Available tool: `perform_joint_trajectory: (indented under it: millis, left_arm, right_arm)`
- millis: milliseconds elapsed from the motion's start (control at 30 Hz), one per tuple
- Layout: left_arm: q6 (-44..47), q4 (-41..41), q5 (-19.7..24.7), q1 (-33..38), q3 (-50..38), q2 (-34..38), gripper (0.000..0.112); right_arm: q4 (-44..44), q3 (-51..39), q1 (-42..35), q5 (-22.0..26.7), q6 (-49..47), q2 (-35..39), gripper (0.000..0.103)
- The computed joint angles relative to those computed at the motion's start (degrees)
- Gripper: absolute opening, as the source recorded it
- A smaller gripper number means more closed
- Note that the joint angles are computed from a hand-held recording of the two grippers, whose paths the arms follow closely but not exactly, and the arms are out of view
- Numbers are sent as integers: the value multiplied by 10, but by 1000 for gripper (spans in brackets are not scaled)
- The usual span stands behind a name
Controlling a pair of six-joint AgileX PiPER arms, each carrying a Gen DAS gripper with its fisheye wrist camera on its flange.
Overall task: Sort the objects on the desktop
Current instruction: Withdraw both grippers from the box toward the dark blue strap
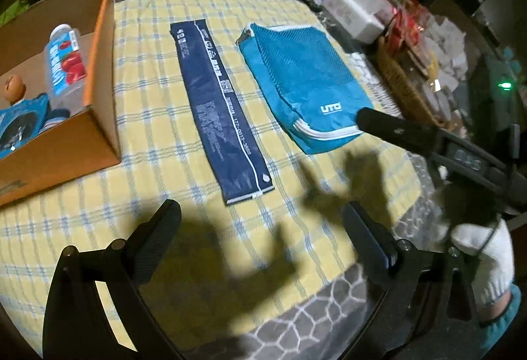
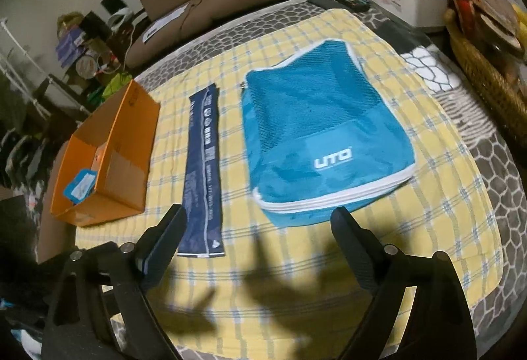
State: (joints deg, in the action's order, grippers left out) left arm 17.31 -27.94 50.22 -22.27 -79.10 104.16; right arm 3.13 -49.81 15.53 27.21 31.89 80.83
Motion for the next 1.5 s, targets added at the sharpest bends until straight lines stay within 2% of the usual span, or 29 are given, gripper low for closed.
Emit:
perform_joint_trajectory:
  millis: [167, 233, 300, 433, 567, 700, 800, 900, 933, 967, 1033, 1200, 1267, 1333, 1367, 1500]
  left_arm:
    - [-94, 81, -30, -45, -54, 53, 97]
    - [-134, 123, -35, -62, -85, 82, 91]
    - [-176, 170, -30, -79, -121, 111, 83]
    - [-216, 208, -7, -94, -181, 162, 82]
    - [-238, 220, 26, -97, -234, 204, 82]
    - [-221, 199, 50, -96, -264, 230, 82]
    - [-228, 208, 46, -97, -266, 233, 80]
    - [-228, 213, 41, -95, -261, 230, 63]
    - [-224, 212, 42, -93, -261, 228, 52]
    - [-217, 205, 46, -90, -263, 228, 43]
    - [-196, 171, 53, -77, -263, 226, 33]
    - [-132, 26, 71, -24, -230, 214, 29]
    - [-102, -35, 73, -6, -201, 205, 17]
    - [-80, -72, 70, 2, -173, 197, 10]
    - [-75, -76, 68, 2, -165, 193, 7]
    - [-61, -75, 41, 7, -110, 161, 7]
  right_arm:
    - [80, 26, -49, -13, -102, -13, 91]
    - [111, 36, -67, -16, -142, -18, 91]
    - [140, 45, -87, -17, -183, -21, 91]
    - [200, 58, -124, -16, -263, -21, 91]
    - [237, 68, -145, -17, -316, -18, 91]
    - [258, 73, -152, -22, -346, -11, 91]
    - [280, 75, -155, -24, -370, -5, 91]
    - [288, 73, -150, -28, -375, 3, 91]
    - [288, 73, -148, -29, -375, 5, 91]
    - [288, 73, -146, -29, -374, 5, 91]
    - [287, 71, -141, -30, -370, 7, 91]
    - [275, 65, -122, -31, -346, 9, 91]
    - [275, 63, -116, -30, -341, 8, 91]
    - [292, 63, -114, -29, -350, 7, 91]
    - [303, 63, -113, -27, -356, 7, 91]
    - [315, 60, -101, -19, -354, 8, 85]
